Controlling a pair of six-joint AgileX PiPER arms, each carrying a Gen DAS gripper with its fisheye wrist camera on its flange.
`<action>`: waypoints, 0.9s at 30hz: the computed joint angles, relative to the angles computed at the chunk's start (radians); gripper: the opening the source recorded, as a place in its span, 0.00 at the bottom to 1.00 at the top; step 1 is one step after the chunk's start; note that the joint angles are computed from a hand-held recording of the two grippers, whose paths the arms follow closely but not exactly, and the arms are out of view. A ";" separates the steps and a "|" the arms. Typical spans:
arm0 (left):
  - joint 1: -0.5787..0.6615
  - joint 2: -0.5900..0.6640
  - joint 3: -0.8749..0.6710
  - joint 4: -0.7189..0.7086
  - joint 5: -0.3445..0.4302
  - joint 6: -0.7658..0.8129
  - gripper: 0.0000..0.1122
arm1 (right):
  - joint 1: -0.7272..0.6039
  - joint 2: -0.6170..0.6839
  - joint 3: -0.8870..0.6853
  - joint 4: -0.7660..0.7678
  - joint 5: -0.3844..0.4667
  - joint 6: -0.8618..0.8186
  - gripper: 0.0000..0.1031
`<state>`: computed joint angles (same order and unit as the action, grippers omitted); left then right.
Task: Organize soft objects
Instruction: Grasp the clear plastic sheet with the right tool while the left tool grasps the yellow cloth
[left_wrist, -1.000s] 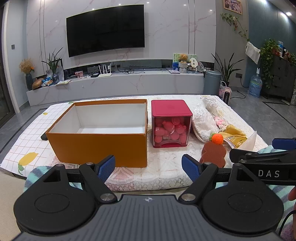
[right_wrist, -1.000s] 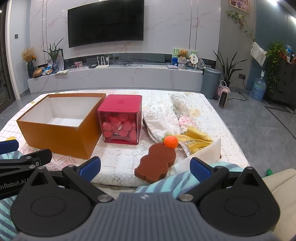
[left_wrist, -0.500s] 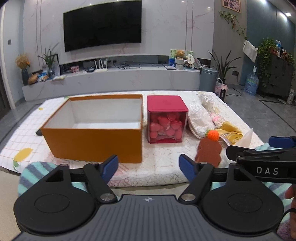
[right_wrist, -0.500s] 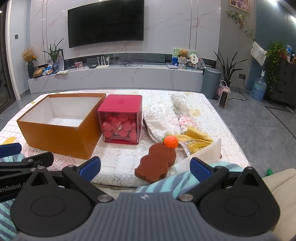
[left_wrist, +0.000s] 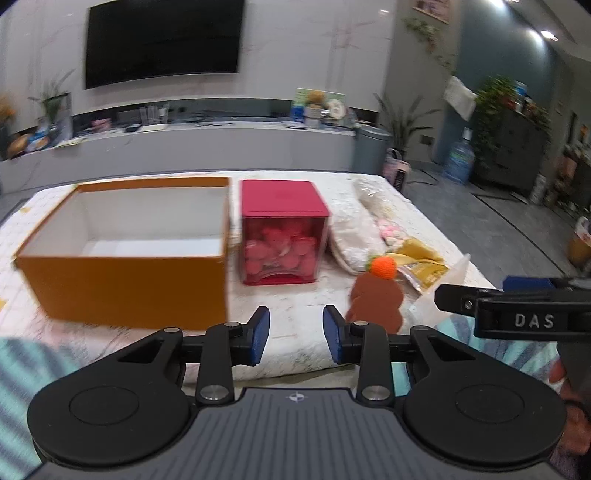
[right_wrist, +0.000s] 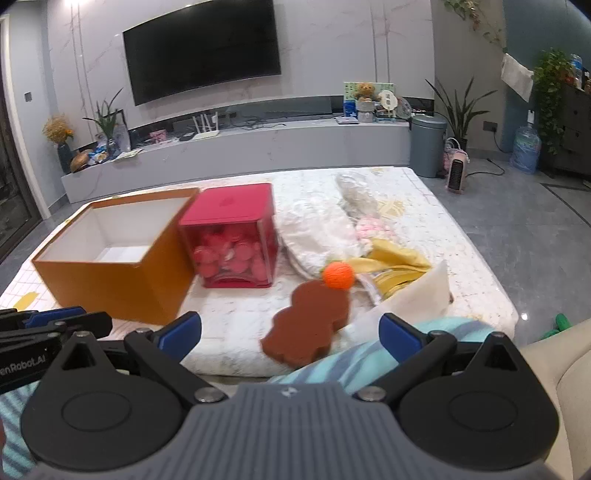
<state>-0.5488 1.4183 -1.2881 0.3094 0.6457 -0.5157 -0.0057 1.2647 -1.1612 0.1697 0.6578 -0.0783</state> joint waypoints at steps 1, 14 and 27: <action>0.013 0.020 -0.016 -0.055 -0.009 0.062 0.35 | -0.015 0.015 -0.006 0.010 -0.003 -0.024 0.96; 0.063 0.404 -0.434 -0.417 0.158 0.474 0.63 | -0.212 0.314 -0.263 0.059 0.148 -0.026 0.83; 0.040 0.767 -0.907 -0.425 0.448 0.467 0.77 | -0.300 0.695 -0.705 0.118 0.495 0.165 0.81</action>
